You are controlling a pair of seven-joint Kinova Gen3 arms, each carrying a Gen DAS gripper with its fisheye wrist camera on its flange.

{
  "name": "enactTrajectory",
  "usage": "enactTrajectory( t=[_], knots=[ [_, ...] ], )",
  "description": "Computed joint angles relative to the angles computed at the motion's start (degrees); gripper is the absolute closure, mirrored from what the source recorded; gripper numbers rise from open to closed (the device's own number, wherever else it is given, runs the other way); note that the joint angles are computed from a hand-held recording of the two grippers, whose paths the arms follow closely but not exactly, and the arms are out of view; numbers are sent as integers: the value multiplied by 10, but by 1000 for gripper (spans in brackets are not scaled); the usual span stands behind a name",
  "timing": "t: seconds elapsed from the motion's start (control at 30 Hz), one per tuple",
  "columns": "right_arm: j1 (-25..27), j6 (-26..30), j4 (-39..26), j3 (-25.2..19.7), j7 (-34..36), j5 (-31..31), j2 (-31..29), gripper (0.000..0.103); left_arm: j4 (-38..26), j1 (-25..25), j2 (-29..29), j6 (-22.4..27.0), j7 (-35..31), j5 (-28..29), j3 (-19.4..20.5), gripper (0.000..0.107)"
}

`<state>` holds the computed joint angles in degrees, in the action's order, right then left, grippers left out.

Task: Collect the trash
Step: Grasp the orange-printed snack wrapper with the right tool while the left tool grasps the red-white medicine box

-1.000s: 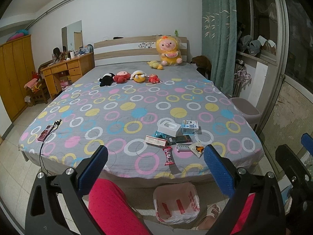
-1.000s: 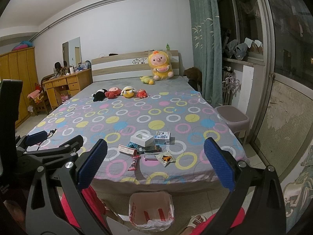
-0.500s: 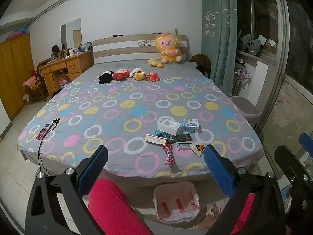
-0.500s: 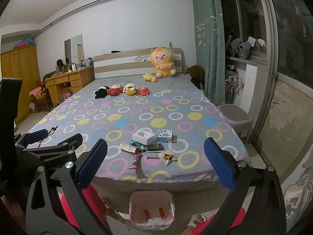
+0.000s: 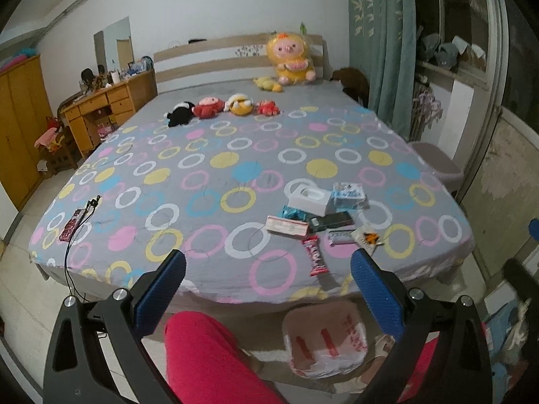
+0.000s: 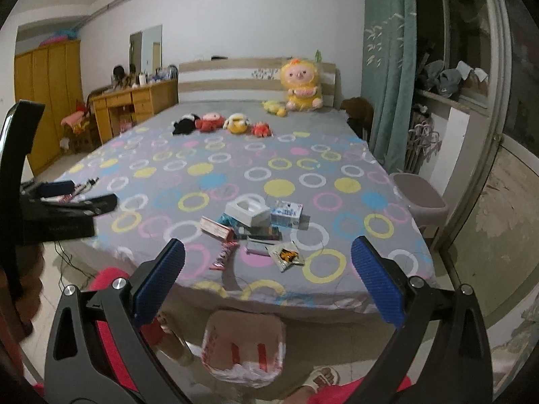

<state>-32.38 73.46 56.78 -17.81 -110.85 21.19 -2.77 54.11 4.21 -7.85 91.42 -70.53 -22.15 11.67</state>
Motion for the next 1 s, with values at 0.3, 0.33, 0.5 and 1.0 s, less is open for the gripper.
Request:
enactTrajectory(
  t=[0.3,0.33,0.5,1.0],
  knots=[
    [39,18,-34,64,96,-103,61,6,34,-159,17,-31,-149,110,17,11],
    [38,20,-36,67,103,-105,66,6,40,-168,16,-44,-173,114,21,11],
    [33,52,-74,83,146,-113,107,6,77,-82,36,-96,-289,100,-45,11],
    [39,203,-280,122,256,-206,300,6,-21,-109,214,-57,-551,248,-110,11]
  ],
)
